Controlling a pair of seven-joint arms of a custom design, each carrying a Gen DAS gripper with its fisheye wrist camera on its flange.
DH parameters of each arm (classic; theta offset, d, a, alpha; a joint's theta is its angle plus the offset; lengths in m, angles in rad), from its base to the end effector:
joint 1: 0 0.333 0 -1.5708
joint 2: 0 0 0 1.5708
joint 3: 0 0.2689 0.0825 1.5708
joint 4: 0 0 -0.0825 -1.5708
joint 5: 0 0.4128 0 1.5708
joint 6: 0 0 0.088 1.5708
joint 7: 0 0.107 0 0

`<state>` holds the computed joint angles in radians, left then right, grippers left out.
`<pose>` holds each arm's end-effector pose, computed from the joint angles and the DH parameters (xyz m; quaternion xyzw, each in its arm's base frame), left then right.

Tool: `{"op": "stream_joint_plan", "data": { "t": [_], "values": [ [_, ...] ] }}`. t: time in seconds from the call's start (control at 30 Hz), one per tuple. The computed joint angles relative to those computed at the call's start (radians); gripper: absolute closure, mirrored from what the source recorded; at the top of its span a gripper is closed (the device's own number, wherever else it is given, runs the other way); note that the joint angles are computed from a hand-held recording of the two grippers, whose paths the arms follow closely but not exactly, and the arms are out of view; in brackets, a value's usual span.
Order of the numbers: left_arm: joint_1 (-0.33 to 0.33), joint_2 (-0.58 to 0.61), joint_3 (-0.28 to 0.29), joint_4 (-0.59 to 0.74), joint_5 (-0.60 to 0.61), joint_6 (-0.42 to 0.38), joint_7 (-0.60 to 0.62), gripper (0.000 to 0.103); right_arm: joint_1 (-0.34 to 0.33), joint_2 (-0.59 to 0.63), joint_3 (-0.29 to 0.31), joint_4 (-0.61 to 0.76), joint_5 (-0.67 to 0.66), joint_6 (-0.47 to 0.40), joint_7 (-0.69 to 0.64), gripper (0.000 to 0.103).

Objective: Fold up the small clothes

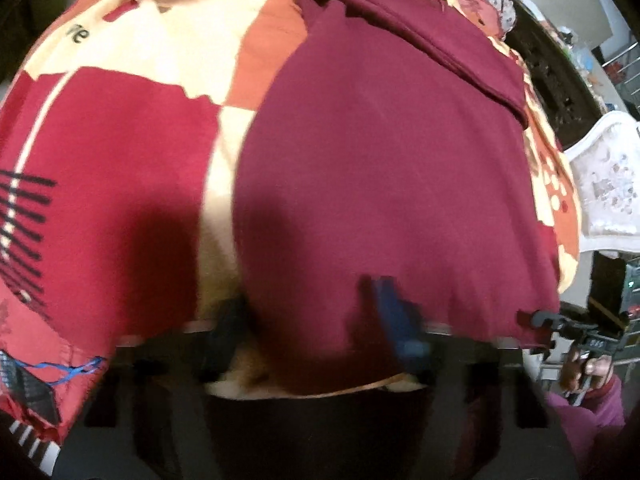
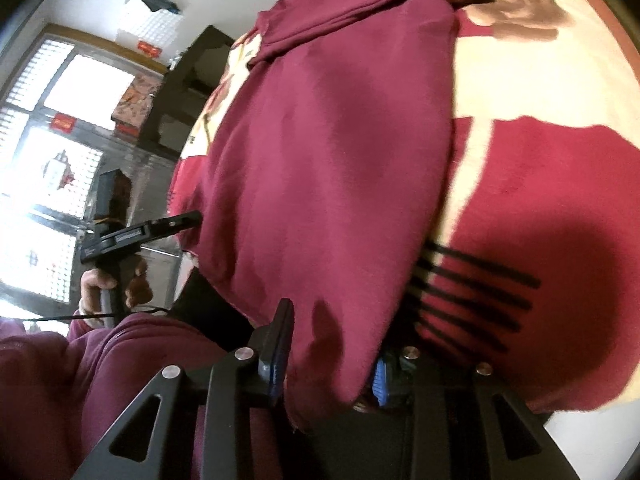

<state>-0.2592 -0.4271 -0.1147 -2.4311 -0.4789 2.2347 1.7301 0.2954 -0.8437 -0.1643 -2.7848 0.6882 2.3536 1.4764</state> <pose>0.4465 -0.1897 0.4306 0.5901 -0.7789 0.2012 0.0674 0.3880 0.0686 0.4387 -0.6035 0.6999 0.1297 0.3594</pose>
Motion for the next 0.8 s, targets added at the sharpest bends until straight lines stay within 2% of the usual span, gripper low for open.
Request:
{"op": "stream_joint_plan", "data": {
  "t": [0.03, 0.1, 0.17, 0.3, 0.43, 0.53, 0.6, 0.67, 0.73, 0.77, 0.8],
  "values": [
    [-0.004, 0.011, 0.004, 0.008, -0.009, -0.014, 0.005, 0.092, 0.007, 0.007, -0.008, 0.007, 0.006, -0.005, -0.011, 0.072],
    [-0.008, 0.013, 0.004, 0.017, -0.020, -0.020, 0.018, 0.094, 0.022, 0.015, -0.033, 0.019, 0.042, -0.004, -0.040, 0.084],
    [-0.018, 0.015, 0.020, 0.044, -0.052, -0.032, 0.067, 0.094, 0.032, 0.016, -0.063, 0.037, 0.093, 0.006, -0.080, 0.088],
    [-0.020, 0.035, 0.051, 0.132, -0.170, -0.017, 0.145, 0.094, 0.046, 0.046, -0.120, 0.117, 0.207, 0.062, -0.201, 0.089],
    [-0.003, 0.137, 0.050, 0.274, -0.257, 0.037, 0.186, 0.094, 0.075, 0.157, -0.181, 0.250, 0.379, 0.142, -0.363, 0.089],
    [0.013, 0.267, 0.020, 0.413, -0.291, 0.116, 0.198, 0.094, 0.095, 0.319, -0.223, 0.409, 0.502, 0.186, -0.495, 0.089],
    [0.028, 0.396, -0.014, 0.552, -0.267, 0.178, 0.161, 0.094, 0.098, 0.425, -0.248, 0.507, 0.578, 0.172, -0.541, 0.089],
    [0.045, 0.524, -0.043, 0.696, -0.252, 0.205, 0.123, 0.094, 0.082, 0.553, -0.257, 0.624, 0.606, 0.160, -0.544, 0.089],
    [0.027, 0.655, -0.038, 0.851, -0.173, 0.207, 0.064, 0.094, 0.054, 0.679, -0.265, 0.738, 0.617, 0.118, -0.526, 0.089],
    [0.041, 0.730, -0.067, 0.938, -0.102, 0.215, 0.016, 0.094, 0.035, 0.743, -0.262, 0.795, 0.595, 0.114, -0.488, 0.089],
    [0.082, 0.808, -0.131, 1.026, -0.009, 0.218, -0.041, 0.094, 0.015, 0.801, -0.260, 0.849, 0.583, 0.109, -0.452, 0.089]
  ]
}}
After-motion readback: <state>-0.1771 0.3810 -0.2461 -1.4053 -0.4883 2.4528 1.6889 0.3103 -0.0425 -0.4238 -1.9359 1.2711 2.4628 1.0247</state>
